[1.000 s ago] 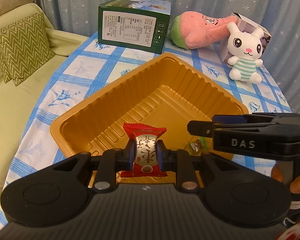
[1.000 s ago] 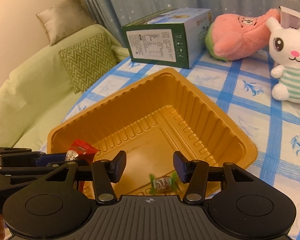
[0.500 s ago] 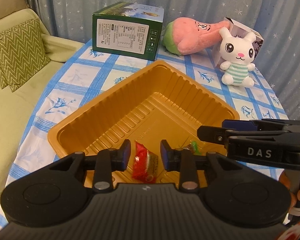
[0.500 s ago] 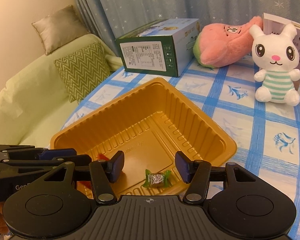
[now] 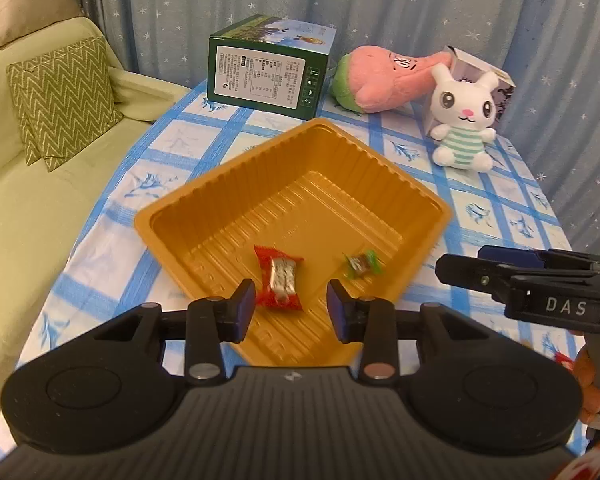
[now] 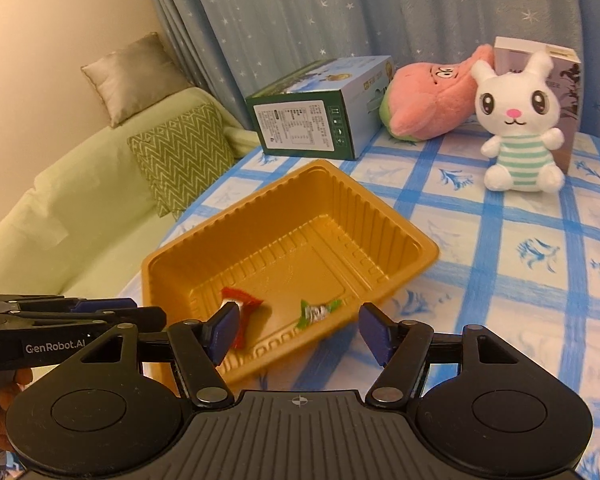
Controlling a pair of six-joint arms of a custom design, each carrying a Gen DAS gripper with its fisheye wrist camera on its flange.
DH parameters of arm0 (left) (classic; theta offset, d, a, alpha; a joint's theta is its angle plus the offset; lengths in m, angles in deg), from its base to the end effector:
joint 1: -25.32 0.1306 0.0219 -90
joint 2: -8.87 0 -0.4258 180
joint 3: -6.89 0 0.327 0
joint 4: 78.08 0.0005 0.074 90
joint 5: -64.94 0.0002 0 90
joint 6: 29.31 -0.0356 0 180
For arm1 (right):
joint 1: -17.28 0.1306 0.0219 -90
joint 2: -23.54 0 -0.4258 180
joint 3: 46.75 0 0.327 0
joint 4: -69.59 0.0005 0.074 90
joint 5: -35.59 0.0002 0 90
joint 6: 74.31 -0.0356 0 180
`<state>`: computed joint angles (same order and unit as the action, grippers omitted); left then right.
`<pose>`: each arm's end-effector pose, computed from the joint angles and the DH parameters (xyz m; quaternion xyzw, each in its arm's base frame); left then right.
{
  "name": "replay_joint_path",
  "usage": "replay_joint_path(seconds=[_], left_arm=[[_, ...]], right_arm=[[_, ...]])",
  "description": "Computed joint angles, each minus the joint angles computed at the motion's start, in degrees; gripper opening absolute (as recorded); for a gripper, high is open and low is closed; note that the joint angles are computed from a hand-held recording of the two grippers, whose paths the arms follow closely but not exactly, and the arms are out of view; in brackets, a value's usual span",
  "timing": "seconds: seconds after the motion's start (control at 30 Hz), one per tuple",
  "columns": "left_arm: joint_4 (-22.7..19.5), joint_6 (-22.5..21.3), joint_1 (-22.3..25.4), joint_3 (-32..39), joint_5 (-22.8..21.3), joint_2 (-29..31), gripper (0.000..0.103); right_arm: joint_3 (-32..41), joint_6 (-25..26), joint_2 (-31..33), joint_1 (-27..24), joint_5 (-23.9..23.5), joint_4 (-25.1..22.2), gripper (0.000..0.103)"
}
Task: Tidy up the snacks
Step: 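Withdraw both tools from the tray back toward the remaining snacks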
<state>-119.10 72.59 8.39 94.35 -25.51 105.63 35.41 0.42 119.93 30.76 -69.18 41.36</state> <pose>0.4444 -0.1355 0.4161 0.0399 0.9398 -0.0809 0.3296 0.4513 0.1170 0.4000 -0.0376 0.9083 0.2132 0.3580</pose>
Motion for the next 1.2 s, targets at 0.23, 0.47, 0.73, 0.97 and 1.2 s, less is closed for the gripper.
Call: replay_joint_path(seconds=[0.23, 0.47, 0.73, 0.97, 1.2], left_arm=[[-1.17, 4.91, -5.11, -4.88, -4.21, -5.9, 0.036], [-2.13, 9.73, -11.08, -8.85, -8.34, -10.06, 0.036], [-3.43, 14.48, -17.35, -11.77, -11.65, -12.55, 0.036], [-3.7, 17.25, -21.87, -13.13, -13.43, -13.16, 0.036], [-3.78, 18.78, -24.45, -13.76, -13.96, -12.67, 0.036]], right_arm=[[-5.81, 1.2, -6.86, -2.44, -3.35, -0.39, 0.071], [-10.99, 4.01, -13.36, -5.89, -6.13, -2.88, 0.071], [-15.67, 7.57, -19.5, -10.51, -8.59, -7.53, 0.072], [-18.69, 11.65, -23.81, -15.37, -10.4, -11.94, 0.072], [-21.13, 15.3, -26.52, -21.25, -11.0, -16.15, 0.072]])
